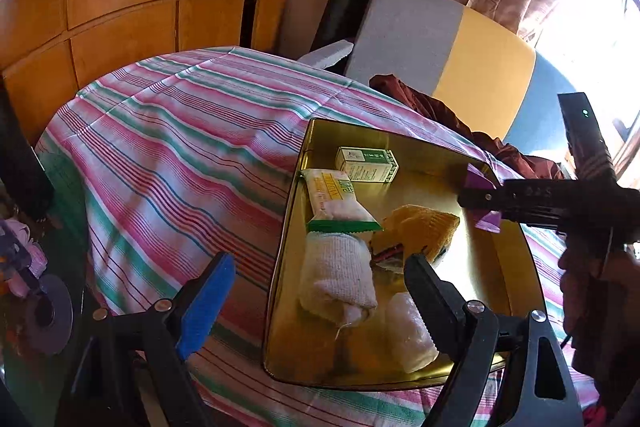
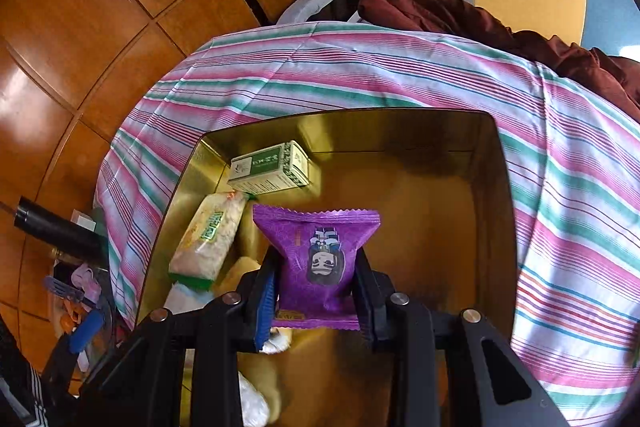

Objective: Organize objects
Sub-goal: 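Carry the purple snack bag into the tray and open the right tool, then move both tools back from the tray to the pile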

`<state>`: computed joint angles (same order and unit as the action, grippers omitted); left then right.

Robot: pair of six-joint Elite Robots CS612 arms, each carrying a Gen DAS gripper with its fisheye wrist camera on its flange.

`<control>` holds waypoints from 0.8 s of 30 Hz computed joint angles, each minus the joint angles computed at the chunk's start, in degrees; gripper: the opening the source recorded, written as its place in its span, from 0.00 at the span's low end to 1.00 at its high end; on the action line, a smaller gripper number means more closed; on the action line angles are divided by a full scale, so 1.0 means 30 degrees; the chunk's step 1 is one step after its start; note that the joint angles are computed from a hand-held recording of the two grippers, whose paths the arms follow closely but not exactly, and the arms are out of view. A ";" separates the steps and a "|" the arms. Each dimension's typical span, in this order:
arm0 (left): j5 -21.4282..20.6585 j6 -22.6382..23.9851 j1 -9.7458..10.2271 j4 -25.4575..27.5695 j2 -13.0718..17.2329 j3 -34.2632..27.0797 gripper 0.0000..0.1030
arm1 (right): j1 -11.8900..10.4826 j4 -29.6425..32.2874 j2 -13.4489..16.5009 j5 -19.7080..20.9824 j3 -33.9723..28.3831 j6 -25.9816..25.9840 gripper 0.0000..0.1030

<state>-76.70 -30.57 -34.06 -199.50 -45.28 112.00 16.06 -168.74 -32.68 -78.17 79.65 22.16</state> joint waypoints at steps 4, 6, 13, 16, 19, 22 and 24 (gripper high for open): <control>-0.0064 -0.0309 0.0167 0.0149 0.0046 0.0007 0.85 | 0.0097 0.0792 0.0613 0.0965 -0.1111 0.0387 0.35; -0.0144 -0.0477 0.0235 0.0221 0.0066 0.0009 0.85 | 0.0122 0.1146 0.0811 0.1359 -0.1451 0.0583 0.40; -0.0212 -0.0556 0.0277 0.0370 0.0118 -0.0017 0.85 | -0.0024 -0.0100 0.0939 0.3196 -0.1203 0.1330 0.46; -0.0138 -0.0519 0.0240 0.0275 0.0080 0.0022 0.85 | -0.0051 -0.1286 0.0631 0.3119 -0.0584 0.1753 0.46; -0.0125 -0.0413 0.0174 0.0177 0.0051 0.0050 0.85 | 0.0016 -0.1958 0.0175 0.2521 0.0109 0.1496 0.46; -0.0095 -0.0249 0.0087 0.0169 -0.0021 0.0072 0.85 | 0.0103 -0.2319 -0.0273 0.1843 0.0806 0.1110 0.46; -0.0044 -0.0128 0.0018 0.0111 -0.0054 0.0083 0.85 | 0.0188 -0.2440 -0.0540 0.1247 0.1256 0.0712 0.46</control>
<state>-76.83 -30.96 -34.00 -199.16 -45.44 112.25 16.62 -176.06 -34.30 -74.43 83.42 24.30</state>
